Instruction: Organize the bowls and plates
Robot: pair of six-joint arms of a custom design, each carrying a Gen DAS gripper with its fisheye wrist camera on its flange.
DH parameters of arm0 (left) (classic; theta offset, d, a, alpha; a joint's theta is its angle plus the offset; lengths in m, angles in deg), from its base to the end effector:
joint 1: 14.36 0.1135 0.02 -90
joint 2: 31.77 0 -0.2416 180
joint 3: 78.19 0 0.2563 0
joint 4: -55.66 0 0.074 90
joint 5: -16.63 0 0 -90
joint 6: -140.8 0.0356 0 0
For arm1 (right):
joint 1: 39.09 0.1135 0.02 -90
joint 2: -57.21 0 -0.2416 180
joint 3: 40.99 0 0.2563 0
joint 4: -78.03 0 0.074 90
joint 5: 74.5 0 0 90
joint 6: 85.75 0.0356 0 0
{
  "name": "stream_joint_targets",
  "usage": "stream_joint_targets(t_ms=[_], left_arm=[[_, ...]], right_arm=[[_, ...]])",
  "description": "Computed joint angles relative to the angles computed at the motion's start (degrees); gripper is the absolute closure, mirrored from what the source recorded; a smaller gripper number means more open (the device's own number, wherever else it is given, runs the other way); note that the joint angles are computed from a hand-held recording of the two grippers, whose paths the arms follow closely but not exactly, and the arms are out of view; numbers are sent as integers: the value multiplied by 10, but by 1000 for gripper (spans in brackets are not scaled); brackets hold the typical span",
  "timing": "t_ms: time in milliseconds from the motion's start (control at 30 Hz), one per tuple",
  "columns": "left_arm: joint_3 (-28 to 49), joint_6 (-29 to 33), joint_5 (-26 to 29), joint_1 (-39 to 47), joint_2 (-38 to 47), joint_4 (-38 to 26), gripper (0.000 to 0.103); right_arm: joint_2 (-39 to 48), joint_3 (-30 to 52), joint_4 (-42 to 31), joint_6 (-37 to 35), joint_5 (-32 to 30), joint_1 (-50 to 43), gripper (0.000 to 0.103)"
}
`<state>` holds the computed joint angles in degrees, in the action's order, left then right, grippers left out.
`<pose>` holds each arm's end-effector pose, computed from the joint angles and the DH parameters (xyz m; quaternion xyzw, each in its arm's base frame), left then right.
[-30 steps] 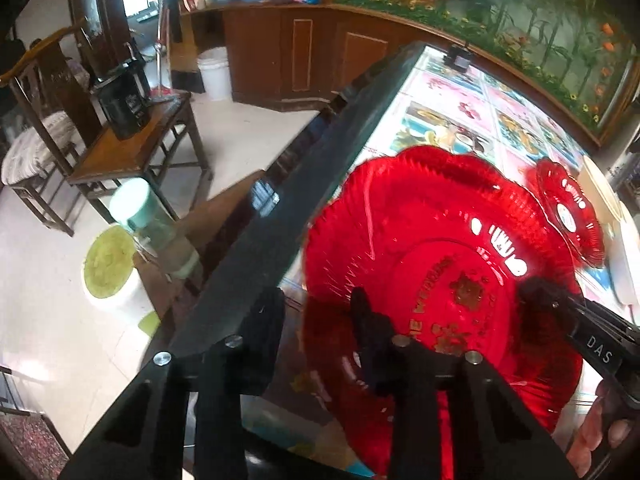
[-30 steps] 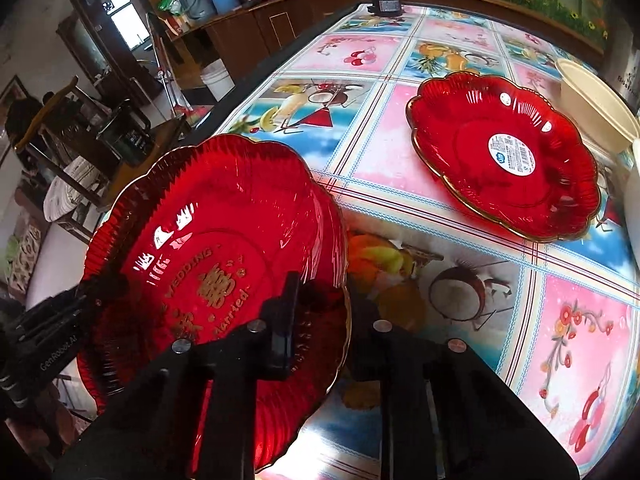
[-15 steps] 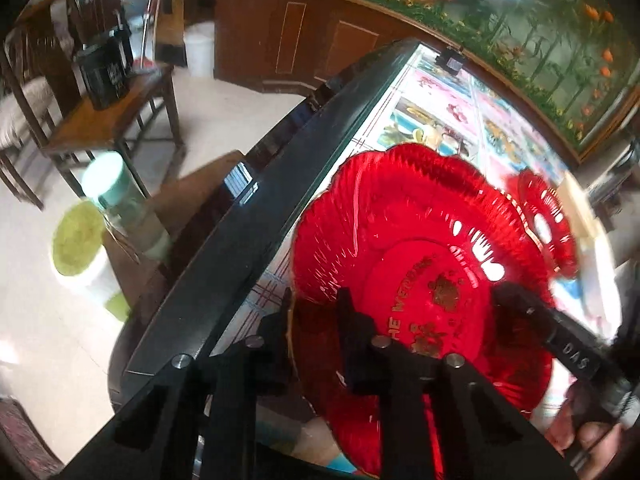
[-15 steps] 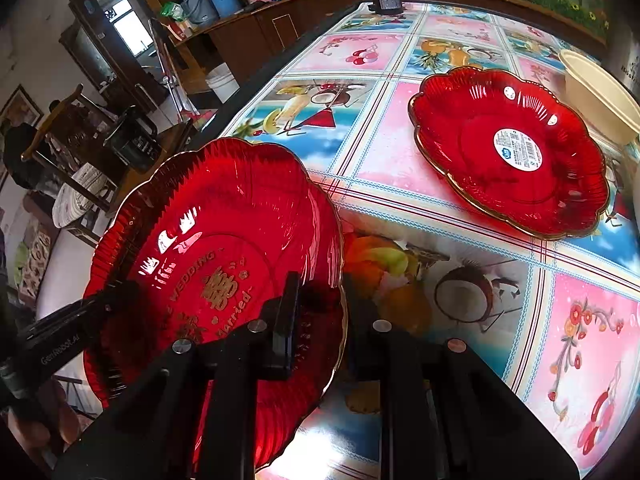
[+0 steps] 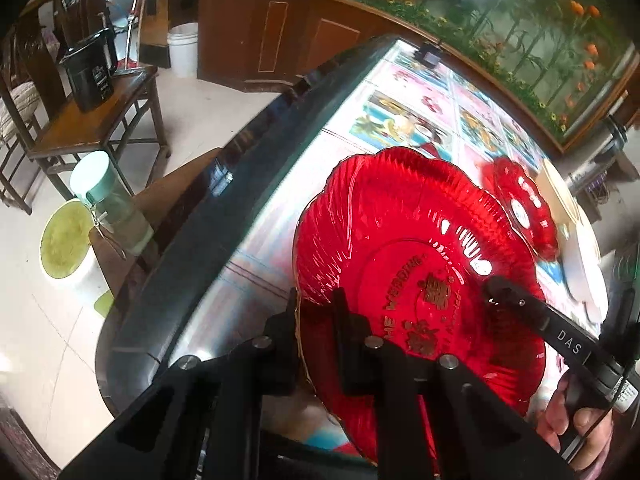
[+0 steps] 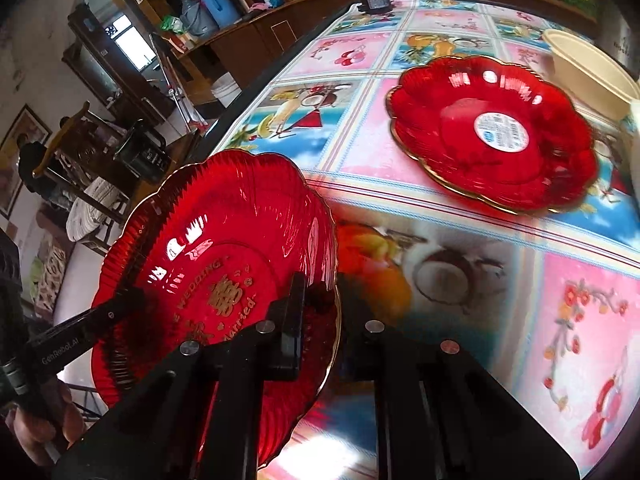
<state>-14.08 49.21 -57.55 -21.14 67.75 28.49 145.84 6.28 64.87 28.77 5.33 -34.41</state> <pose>0.3153 -0.0473 0.1072 0.0762 0.9598 -0.1505 0.2244 0.2685 0.0283 0.0969 0.1368 0.9392 0.1582 0.2724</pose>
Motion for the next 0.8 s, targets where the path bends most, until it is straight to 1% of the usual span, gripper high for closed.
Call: stream_joint_targets(t_ms=[200,300,433,500,567,633,667,800], left_arm=[[-58,1,-18,-40,-69,11,91],[-73,0,-29,-58,-88,13,91],[-80,-11,-54,-84,-75,28,89],[-92,-17,-70,-93,-75,47,88],[-101,-25,-98,-107,-79,60,83],[-108,-30,-136,-122,-77,80,80],[-106,-31,-146,-125,-72,84,79],[-77,-22,-157,-112,-42,84,76]], right_arm=[[-108,-72,-24,-14,3,-28,91],[-136,-91,-32,-21,-2,-42,91],[-121,-105,-19,-26,-15,-62,90],[-119,-116,4,-34,-22,-71,90],[-123,-120,10,-41,-11,-64,90],[-117,-116,16,-43,0,-54,90],[-111,-111,19,-42,12,-44,90],[-82,-89,28,-31,34,-20,90]])
